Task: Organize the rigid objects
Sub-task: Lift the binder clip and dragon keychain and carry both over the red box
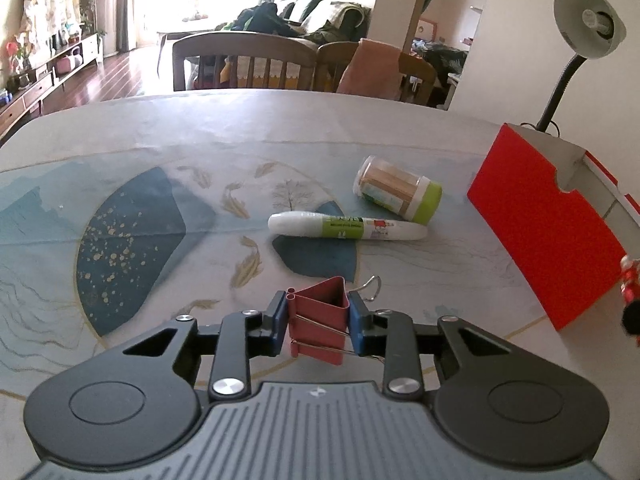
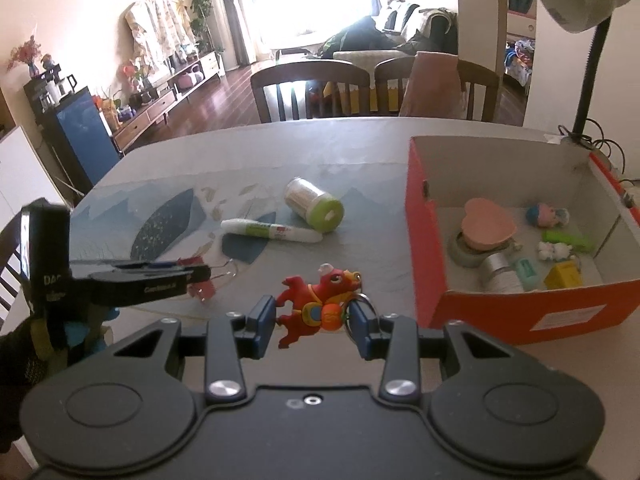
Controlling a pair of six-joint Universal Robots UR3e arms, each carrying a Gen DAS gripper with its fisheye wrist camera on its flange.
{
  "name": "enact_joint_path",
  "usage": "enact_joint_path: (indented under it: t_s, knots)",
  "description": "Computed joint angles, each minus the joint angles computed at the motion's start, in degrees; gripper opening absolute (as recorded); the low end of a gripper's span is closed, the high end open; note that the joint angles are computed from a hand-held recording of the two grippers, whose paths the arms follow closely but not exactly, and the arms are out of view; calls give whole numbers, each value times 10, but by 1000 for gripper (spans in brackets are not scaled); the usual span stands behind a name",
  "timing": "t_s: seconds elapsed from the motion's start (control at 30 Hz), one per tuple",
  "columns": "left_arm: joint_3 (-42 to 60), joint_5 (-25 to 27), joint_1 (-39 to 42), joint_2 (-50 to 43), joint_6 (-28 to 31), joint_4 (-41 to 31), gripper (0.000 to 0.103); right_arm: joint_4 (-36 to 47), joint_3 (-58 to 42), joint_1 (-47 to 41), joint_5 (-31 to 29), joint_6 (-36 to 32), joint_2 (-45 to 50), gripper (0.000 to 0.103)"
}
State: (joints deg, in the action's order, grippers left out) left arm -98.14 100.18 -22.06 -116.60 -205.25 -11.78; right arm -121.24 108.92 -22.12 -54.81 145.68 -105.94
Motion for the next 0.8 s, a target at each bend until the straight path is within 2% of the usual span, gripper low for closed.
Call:
enact_joint_path:
  t_s: [0.23,0.4,0.57,0.67,0.8]
  knots:
    - [17,8,-23,31,-29,-52,30,88,-56,-72,42,-59,1,39]
    - [76,6,-46,39,-55,-108,30,129,-96,-119,71,-97,22,39]
    - [185,35,-84,8,-53,-168,30,149,-129,-156,96,-133,51,39]
    - [264,34,-98,-23,-56,-206,30,156,-151,-175,108,-153,74,39]
    - [403,51,-125,-92,-41,-270,30,157,-180,-195,118,-170,110,39]
